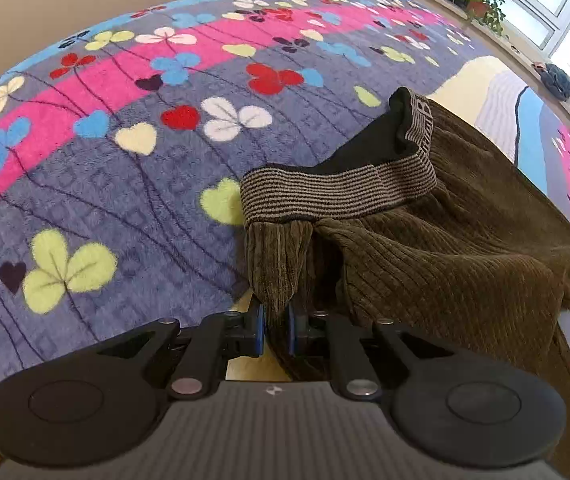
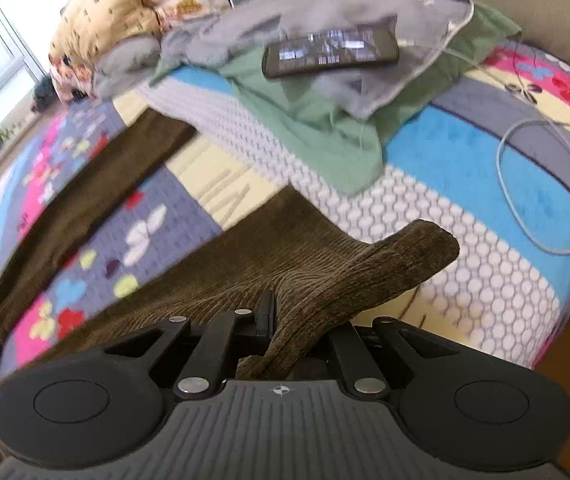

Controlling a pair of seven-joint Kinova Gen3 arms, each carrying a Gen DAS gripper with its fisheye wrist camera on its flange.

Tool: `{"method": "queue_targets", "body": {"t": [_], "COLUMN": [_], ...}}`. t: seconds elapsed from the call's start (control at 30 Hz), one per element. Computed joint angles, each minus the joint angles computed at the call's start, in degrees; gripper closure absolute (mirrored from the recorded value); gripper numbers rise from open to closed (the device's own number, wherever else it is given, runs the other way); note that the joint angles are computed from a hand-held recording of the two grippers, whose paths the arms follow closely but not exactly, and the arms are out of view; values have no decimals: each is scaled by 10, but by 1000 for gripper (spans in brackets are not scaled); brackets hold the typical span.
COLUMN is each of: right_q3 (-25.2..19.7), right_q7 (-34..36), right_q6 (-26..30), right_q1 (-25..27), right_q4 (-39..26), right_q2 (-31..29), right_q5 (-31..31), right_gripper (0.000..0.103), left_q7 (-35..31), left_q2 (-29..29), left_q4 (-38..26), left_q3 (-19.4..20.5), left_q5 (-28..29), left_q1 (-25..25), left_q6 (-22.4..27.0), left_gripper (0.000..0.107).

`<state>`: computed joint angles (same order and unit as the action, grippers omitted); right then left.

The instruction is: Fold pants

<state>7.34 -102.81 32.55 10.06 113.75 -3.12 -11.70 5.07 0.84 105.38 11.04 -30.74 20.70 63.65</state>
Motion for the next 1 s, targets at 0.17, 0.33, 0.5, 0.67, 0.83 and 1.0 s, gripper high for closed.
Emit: {"method": "queue_targets", "body": {"t": [0.17, 0.33, 0.5, 0.67, 0.83, 1.0], "right_q3": [93, 23, -48, -157, -206, -180], "right_q7": [3, -110, -120, -151, -124, -103], "right_q6": [98, 81, 37, 14, 11, 7], "right_q1": [-98, -55, -22, 10, -9, -66], "right_q4": [-20, 1, -43, -112, -154, -179], "right_q2": [72, 6, 8, 61, 108, 137], "right_q5": [83, 199, 203, 214, 224, 201], "right_gripper": [50, 30, 26, 25, 25, 25], "left_q7": [25, 42, -74, -191, -262, -206], "left_q2": [-8, -35, 31, 163, 283, 279], "left_q4": [-15, -23, -107, -228, -329, -291], "left_q3": [7, 42, 26, 32, -100, -73], "left_q5": [-30, -125, -133, -99, -53, -13], "left_q1": [10, -4, -70, -127, -66, -140], "left_q6": [43, 91, 25, -36, -11, -109], "left_gripper": [51, 20, 18, 18, 21, 25]}}
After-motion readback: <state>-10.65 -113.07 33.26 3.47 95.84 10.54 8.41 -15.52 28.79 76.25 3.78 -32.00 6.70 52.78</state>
